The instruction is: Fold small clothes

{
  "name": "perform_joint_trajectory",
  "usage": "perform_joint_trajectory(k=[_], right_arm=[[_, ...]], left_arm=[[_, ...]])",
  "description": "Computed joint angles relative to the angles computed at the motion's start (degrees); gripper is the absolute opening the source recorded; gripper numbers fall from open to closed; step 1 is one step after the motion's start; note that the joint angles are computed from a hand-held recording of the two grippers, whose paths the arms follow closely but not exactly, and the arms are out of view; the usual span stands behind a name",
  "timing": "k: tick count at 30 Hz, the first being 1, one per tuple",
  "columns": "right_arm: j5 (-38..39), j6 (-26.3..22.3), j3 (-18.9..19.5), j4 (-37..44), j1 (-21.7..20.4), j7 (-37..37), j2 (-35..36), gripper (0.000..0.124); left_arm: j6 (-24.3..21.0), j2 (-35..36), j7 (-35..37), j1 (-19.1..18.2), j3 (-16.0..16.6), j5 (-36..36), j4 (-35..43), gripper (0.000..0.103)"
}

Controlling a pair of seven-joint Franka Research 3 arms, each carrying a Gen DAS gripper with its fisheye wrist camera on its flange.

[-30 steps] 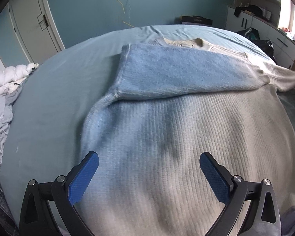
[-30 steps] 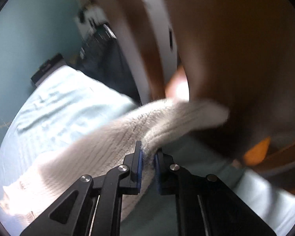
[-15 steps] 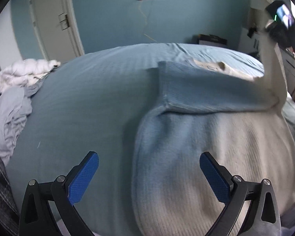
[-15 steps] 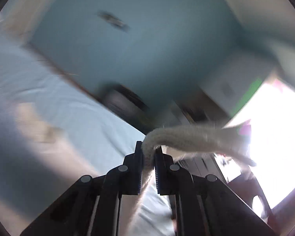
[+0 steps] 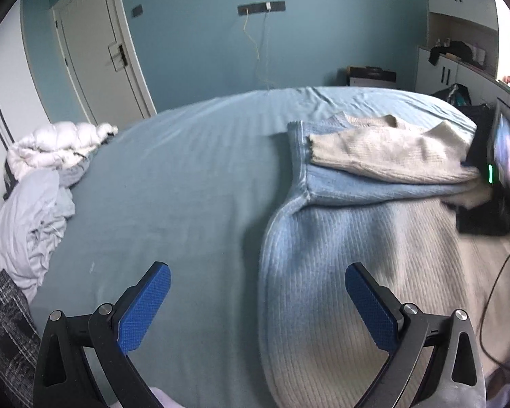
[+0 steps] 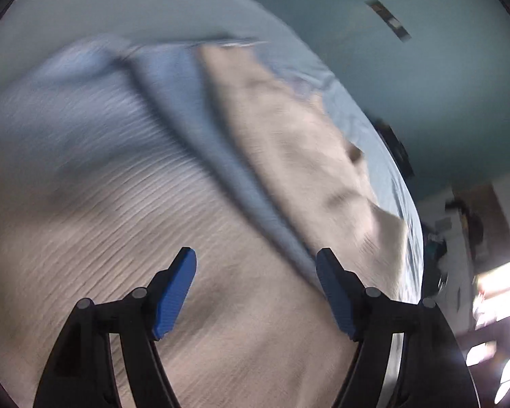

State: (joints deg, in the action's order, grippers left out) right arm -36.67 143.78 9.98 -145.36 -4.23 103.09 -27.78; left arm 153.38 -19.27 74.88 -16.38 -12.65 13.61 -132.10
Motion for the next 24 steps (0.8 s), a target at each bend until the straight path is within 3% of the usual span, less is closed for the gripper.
perform_joint_trajectory(k=[3, 5, 7, 9, 12, 18, 20, 21, 22, 24], right_arm=[[5.9, -2.6, -1.6, 10.5, 0.8, 0.8, 8.7, 0.073], [18.8, -6.8, -4.8, 18.7, 5.0, -1.9, 15.3, 0.073], [25.7, -6.6, -6.2, 22.8, 7.4, -1.4, 19.7, 0.073], [22.3, -6.2, -5.4, 26.6, 8.9, 2.9, 24.1, 0.073], [16.7, -10.1, -5.8, 33.6, 12.3, 5.6, 31.4, 0.073], [12.2, -15.0, -9.8, 41.0, 17.6, 10.5, 39.3, 0.071], [15.2, -14.8, -10.8, 40.4, 17.4, 10.8, 39.5, 0.058], [17.3, -12.9, -11.0, 39.0, 17.0, 10.8, 38.6, 0.043], [17.0, -10.7, -11.6, 37.1, 17.1, 12.9, 37.3, 0.016], [16.3, -8.2, -12.3, 33.4, 16.8, 18.3, 34.1, 0.009]], left_arm=[[-3.3, 1.5, 1.4, -0.5, 0.9, -2.1, 1.6, 0.103], [-4.8, 2.7, 0.7, 0.2, 0.7, -2.2, 2.6, 0.103], [-5.7, 3.4, 1.0, 0.3, 1.0, -3.0, 3.2, 0.103], [-6.1, 4.1, 1.8, 0.2, 1.5, -4.9, 3.4, 0.103], [-7.0, 5.2, 2.7, 0.3, 2.2, -7.7, 3.7, 0.103], [-7.0, 6.2, 4.9, 0.9, 2.7, -12.1, 4.3, 0.103], [-6.2, 5.9, 4.5, 1.3, 2.1, -10.8, 3.9, 0.103], [-6.3, 5.9, 4.6, 1.3, 2.1, -10.7, 3.9, 0.103], [-6.4, 5.9, 5.0, 1.2, 2.2, -11.3, 3.9, 0.103], [-7.0, 6.0, 6.4, 0.7, 2.9, -13.5, 4.2, 0.103]])
